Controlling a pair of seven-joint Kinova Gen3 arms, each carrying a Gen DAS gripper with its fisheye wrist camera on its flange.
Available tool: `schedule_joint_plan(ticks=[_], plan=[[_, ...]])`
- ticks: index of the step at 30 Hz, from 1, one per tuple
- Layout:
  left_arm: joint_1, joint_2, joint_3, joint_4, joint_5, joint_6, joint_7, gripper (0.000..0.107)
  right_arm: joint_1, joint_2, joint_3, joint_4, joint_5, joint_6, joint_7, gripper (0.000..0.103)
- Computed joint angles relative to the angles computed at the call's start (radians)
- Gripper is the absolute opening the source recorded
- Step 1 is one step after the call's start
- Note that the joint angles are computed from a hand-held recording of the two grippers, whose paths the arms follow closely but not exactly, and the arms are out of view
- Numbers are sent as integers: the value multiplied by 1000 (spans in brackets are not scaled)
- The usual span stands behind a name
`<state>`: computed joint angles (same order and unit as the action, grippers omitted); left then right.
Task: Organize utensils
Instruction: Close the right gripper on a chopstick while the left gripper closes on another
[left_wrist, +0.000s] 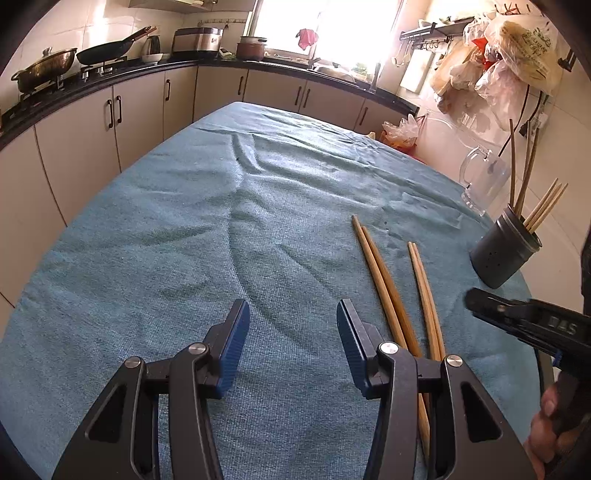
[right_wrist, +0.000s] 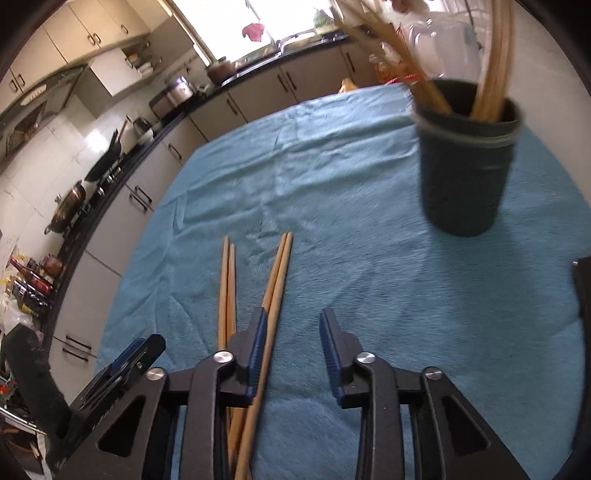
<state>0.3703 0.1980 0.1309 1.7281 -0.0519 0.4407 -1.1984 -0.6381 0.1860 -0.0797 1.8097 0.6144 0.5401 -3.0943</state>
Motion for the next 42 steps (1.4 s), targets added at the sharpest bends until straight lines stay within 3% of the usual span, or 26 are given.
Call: schedule_joint_plan(ticks=[6,16,22,30,33,36,42], plan=[[-1,-1,2,-1,5,-1,-3,48,5,92,-16,-121,-82,78,154,20],[-9,-4,6,3,19,0,-15,48,-75,188,31,-274,-98,313,317,13],[-43,6,28,-18,83,34,-75,48,-57,157,33,-242,-103,351,312,11],[-173,116,122,-208,350,278,-301,46,-15,65,5,-113,-113,271,263,8],[-99,184,69,-337,321,382,-259,44,12,32,-4,-61,-124,218,245,8],[-40,244,42,-447,259,462,-202,31,25,11,-14,-30,-121,189,232,8],[54,310,-3,-585,133,554,-103,25,54,-8,-30,-2,-140,148,249,8]])
